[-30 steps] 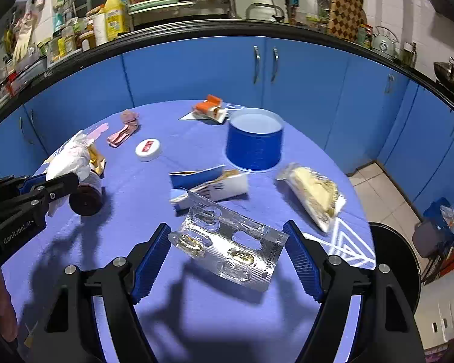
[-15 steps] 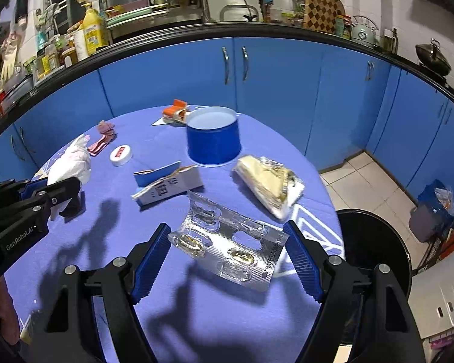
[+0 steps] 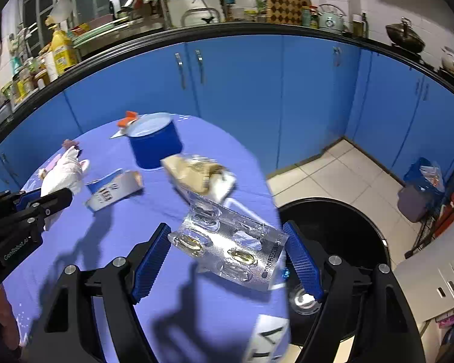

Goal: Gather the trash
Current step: 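Carry both items to the black bin while the right tool releases the blister pack into it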

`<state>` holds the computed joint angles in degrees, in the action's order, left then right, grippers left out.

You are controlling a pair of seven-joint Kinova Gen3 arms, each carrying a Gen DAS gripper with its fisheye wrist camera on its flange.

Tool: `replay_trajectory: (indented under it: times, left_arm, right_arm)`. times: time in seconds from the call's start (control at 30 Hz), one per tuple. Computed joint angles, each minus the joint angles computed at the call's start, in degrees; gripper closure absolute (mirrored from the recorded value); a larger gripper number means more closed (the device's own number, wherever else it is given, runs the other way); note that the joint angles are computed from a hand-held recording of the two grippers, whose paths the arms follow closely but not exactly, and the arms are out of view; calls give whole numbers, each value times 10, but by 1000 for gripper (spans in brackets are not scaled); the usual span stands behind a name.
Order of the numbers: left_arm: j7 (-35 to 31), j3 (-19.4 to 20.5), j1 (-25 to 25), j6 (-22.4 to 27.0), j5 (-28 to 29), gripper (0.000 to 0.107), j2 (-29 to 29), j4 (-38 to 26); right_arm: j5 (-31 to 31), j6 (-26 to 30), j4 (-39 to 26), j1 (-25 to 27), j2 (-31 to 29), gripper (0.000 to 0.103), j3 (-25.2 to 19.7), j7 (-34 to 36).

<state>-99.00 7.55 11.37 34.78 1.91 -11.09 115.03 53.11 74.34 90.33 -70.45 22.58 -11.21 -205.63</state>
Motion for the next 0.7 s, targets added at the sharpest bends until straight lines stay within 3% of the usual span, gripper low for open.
replay_trajectory:
  times: [0.7]
  left_arm:
    - [71, 62, 77, -7, -41, 87, 58, -58]
  right_arm:
    - [-23, 47, 100, 33, -59, 29, -37, -88]
